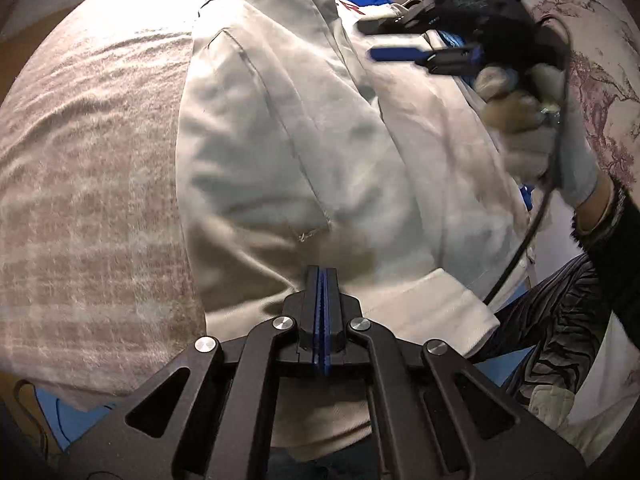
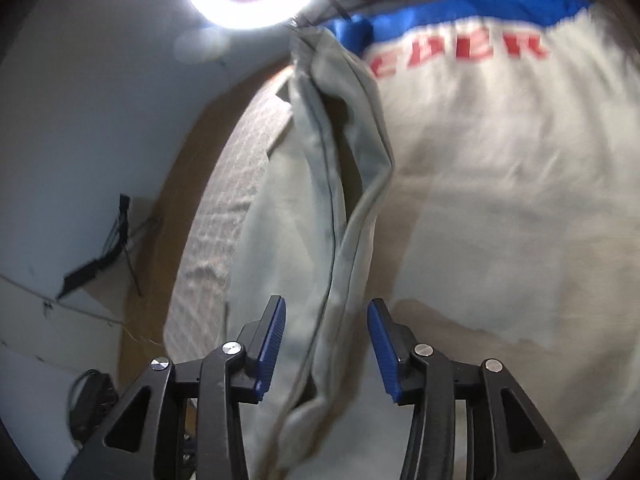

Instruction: Fold large clothes

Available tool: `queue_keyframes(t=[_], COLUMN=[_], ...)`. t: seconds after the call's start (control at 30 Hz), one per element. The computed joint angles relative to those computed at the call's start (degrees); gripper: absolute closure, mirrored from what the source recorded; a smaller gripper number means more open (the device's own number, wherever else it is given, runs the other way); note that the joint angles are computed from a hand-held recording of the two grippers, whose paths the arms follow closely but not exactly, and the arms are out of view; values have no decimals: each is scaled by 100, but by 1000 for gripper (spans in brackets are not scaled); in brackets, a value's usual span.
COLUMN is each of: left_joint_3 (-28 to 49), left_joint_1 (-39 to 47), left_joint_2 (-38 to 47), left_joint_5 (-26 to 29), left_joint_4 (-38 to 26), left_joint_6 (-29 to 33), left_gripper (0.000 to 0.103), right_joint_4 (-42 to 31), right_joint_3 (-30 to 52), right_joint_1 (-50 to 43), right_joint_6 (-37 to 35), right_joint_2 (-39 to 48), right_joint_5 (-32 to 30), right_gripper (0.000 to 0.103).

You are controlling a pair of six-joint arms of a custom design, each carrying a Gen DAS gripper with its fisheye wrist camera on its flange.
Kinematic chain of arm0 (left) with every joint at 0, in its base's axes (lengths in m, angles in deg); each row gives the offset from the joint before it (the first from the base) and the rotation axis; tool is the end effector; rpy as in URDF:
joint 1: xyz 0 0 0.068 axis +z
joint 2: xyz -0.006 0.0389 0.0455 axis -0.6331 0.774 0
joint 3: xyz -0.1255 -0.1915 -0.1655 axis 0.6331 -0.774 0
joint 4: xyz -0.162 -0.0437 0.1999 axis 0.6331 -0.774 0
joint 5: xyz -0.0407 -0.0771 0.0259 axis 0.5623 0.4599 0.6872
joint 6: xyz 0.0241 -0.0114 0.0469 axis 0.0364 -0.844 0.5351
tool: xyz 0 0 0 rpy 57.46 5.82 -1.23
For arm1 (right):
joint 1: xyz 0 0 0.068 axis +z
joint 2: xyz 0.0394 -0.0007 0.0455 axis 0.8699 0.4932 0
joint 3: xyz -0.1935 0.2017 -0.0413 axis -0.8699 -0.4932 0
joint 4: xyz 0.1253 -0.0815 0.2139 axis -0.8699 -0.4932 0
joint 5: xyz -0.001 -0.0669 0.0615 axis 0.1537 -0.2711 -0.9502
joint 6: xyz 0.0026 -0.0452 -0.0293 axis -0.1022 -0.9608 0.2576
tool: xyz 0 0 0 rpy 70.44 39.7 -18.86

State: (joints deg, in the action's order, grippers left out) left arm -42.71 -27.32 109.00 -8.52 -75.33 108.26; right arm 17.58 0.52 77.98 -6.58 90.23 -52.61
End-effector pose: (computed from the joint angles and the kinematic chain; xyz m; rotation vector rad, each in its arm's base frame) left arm 0.1583 0.0131 0.1671 0.8144 2.6758 -0.7891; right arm 0.2424 0.0884 0.1657 0.1826 2.6011 0.7346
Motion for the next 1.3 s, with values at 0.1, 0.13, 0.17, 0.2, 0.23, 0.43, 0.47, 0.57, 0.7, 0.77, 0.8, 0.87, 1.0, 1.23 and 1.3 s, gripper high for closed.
queue_keyframes(t=[0.1,0.13,0.17,0.2,0.23,0.43,0.47,0.57,0.7,0.77,0.8,0.87,1.0,1.23,1.3], left_joint_3=[164,269,400,599,622,192,133,146,235,218,226,247,123,13,-18], left_joint_1=[246,390,554,870,898,-185,-271,-448,-522,-579,-563,-598,-849,-934,-972], left_joint_2=[31,13,-35,18,-115,-345,-316,-207,81,164,133,146,-11,-125,-210], left_joint_5=[75,205,371,370,481,85,9,-52,-51,-53,-45,-59,-106,-56,-66], left_joint_4=[-315,-498,-731,-1050,-1028,-174,-53,65,171,258,193,204,411,371,335], left_joint_6=[149,224,338,693,767,-237,-284,-442,-517,-568,-563,-606,-914,-880,-781], left_gripper=[103,103,103,103,103,103,103,103,103,103,103,103,103,103,103], right_joint_4=[-561,-710,-809,-859,-882,-870,-909,-1163,-1805,-1994,-1956,-1698,-1555,-1482,-1227], right_joint_3=[281,427,643,807,1101,2551,2973,3926,5076,5293,5253,5023,5020,4906,4651], right_joint_1=[-89,-122,-126,-136,-136,-444,-462,-519,-603,-663,-684,-741,-1194,-1183,-1090], right_joint_6=[-339,-476,-633,-762,-923,-1558,-1661,-1909,-2228,-2316,-2395,-2654,-2509,-2543,-2499], right_joint_2=[-440,-532,-510,-449,-226,1286,1688,2541,3575,3816,3819,3662,4055,3993,3576], right_joint_5=[265,390,565,683,848,964,955,881,592,395,366,437,268,483,689], right_gripper=[35,26,20,20,20,20,20,21,67,89,92,94,95,78,72])
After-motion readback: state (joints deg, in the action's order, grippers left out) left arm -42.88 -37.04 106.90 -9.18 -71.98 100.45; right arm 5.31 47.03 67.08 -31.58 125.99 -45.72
